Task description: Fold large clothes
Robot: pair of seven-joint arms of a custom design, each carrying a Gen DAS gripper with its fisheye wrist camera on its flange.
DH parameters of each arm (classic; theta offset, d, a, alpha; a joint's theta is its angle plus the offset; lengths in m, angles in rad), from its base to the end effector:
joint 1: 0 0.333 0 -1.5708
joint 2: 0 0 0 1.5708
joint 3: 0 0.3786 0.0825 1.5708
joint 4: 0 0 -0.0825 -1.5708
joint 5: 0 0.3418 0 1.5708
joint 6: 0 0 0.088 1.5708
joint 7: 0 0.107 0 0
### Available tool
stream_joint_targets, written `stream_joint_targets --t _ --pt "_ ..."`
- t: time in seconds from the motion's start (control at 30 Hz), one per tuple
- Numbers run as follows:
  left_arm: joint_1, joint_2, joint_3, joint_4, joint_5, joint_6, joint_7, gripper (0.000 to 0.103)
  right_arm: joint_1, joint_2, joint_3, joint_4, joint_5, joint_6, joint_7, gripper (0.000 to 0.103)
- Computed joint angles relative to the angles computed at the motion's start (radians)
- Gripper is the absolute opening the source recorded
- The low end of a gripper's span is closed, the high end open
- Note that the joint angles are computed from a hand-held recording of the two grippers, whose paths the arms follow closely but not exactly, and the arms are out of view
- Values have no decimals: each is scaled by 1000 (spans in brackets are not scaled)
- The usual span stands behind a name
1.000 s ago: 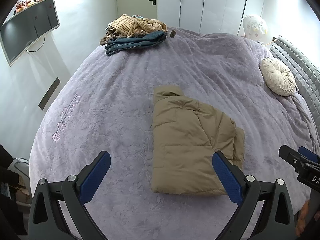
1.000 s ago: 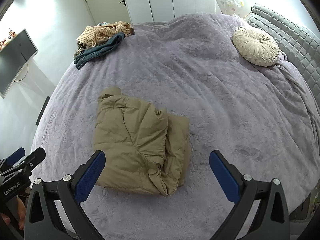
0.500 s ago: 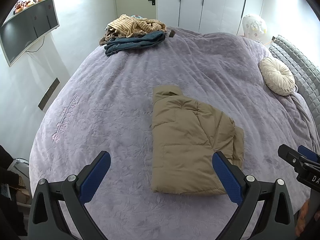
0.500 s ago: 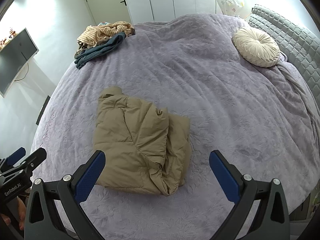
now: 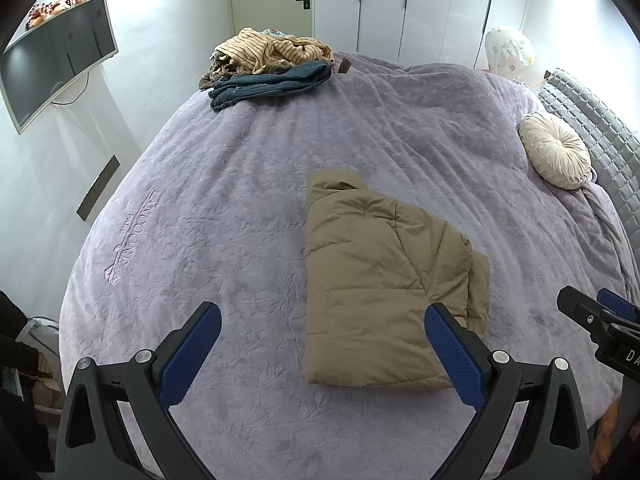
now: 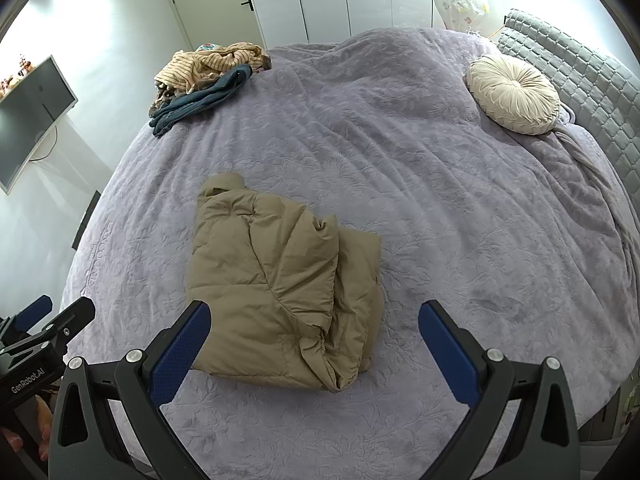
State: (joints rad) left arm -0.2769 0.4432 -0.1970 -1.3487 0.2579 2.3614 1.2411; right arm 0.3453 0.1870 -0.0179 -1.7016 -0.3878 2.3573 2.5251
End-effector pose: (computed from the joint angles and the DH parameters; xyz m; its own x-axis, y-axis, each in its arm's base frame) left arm 0.6567 -0.2922 0.6071 -0.2327 -0.9724 0.0153 -0.8069 0.1843 -0.5612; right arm 0.5969 0.1986 0.6065 -0.3691 -0.9219 -0.1177 -0.7634 0.3729 -0.5274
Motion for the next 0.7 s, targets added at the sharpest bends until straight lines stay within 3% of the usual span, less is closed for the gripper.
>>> stream_joint_targets --t 0.7 --pt "-1 3 0 7 -2 -7 0 102 1 3 -1 5 1 -3 -1 103"
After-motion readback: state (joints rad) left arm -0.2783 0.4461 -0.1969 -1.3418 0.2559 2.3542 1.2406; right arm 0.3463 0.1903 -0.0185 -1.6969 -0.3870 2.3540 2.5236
